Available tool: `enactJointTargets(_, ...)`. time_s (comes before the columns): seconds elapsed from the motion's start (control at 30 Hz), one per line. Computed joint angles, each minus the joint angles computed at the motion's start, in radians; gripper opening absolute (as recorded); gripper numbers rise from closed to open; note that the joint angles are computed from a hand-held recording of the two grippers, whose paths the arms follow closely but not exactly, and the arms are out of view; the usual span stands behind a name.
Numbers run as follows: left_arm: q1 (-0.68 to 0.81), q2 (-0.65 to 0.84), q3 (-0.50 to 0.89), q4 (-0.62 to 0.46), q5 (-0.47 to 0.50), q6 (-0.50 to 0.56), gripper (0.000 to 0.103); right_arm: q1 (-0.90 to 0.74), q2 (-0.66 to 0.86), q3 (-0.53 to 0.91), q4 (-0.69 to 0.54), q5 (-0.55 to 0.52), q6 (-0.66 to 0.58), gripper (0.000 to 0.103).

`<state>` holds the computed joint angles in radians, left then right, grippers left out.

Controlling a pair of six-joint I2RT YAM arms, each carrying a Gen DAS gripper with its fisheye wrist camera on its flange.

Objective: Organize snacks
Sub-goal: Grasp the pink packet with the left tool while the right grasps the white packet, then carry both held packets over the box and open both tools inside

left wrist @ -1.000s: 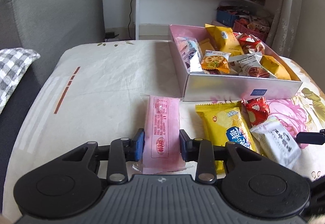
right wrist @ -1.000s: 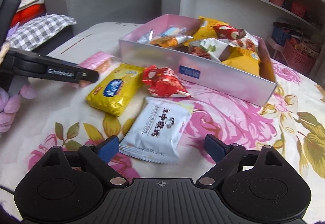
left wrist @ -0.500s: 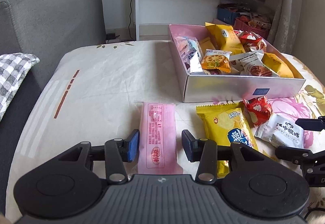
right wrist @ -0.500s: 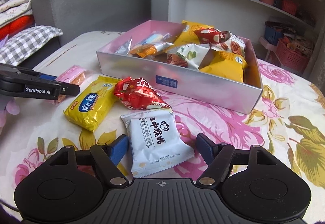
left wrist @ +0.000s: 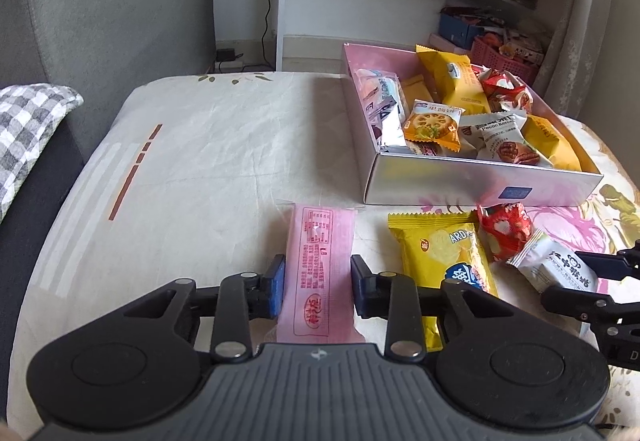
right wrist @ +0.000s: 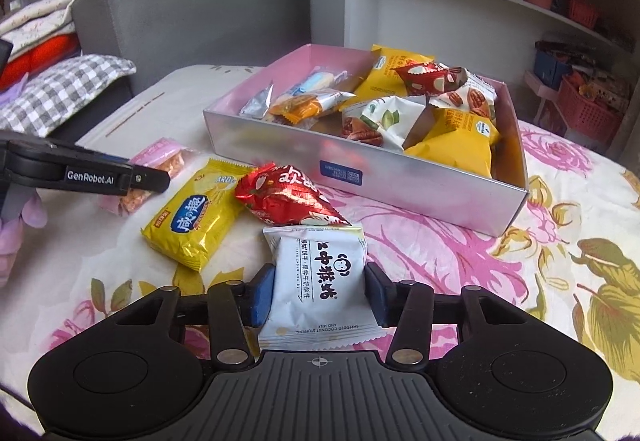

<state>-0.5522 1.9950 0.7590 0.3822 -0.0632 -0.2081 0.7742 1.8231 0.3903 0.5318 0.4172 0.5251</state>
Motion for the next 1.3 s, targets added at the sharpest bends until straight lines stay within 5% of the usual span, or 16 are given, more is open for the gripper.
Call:
enactJointTargets(0.67, -0.015, -0.095, 0.009, -0.038, 0.039, -0.088, 0.029, -0.042, -0.247, 0.000, -0.159, 0.015, 0.055, 0.047)
enactJointTargets(1.3, -0.057, -0.003, 0.132, 0.009, 0.040, -0.188, 0.029, -0.255, -0.031, 0.140, 0.079, -0.198, 0.193, 0.047)
